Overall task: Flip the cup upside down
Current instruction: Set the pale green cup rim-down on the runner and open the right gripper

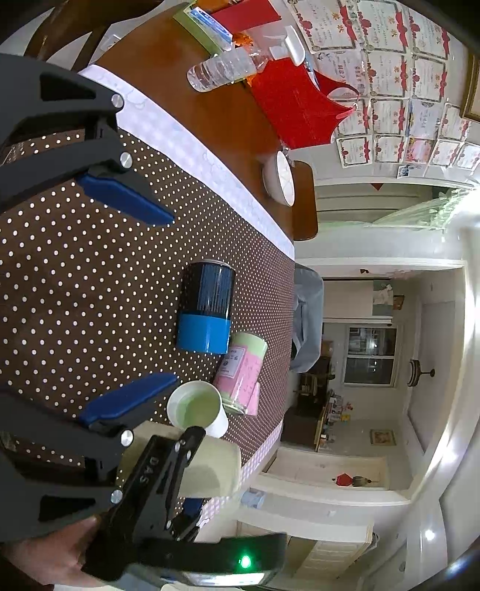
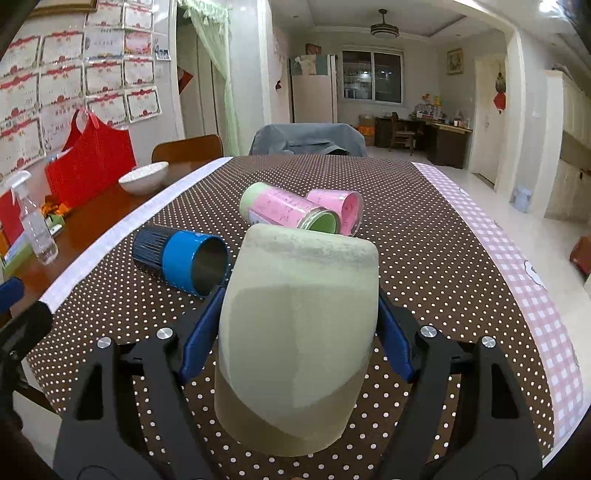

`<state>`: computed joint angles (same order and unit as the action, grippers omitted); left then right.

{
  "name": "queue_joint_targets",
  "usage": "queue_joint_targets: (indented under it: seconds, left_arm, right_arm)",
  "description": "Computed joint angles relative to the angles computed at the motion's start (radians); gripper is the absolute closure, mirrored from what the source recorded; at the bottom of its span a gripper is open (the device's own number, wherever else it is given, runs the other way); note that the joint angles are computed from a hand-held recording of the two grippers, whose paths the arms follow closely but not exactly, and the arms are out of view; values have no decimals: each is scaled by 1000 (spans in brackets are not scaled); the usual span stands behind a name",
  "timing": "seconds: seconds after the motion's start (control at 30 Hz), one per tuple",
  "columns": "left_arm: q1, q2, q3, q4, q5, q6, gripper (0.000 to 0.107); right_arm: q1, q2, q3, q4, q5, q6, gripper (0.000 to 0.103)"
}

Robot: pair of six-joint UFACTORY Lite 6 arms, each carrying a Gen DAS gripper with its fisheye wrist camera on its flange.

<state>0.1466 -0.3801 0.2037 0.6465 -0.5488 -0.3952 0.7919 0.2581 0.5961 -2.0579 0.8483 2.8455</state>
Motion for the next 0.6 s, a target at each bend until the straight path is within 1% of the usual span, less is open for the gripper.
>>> queue_joint_targets:
  seconds: [0.3,0.53,0.6]
  left_arm:
    - [67,-7,-16,97,-36,-58,26]
    - [110,-57,-46,173,-46,-108,26]
    - [126,-82,-57,203,-49,-133,26]
  right_arm:
    - [33,66,60,60,-11,-67,27]
    - [94,49,24,103,22,-49,27]
    - [123,27,1,120,39,-43,25]
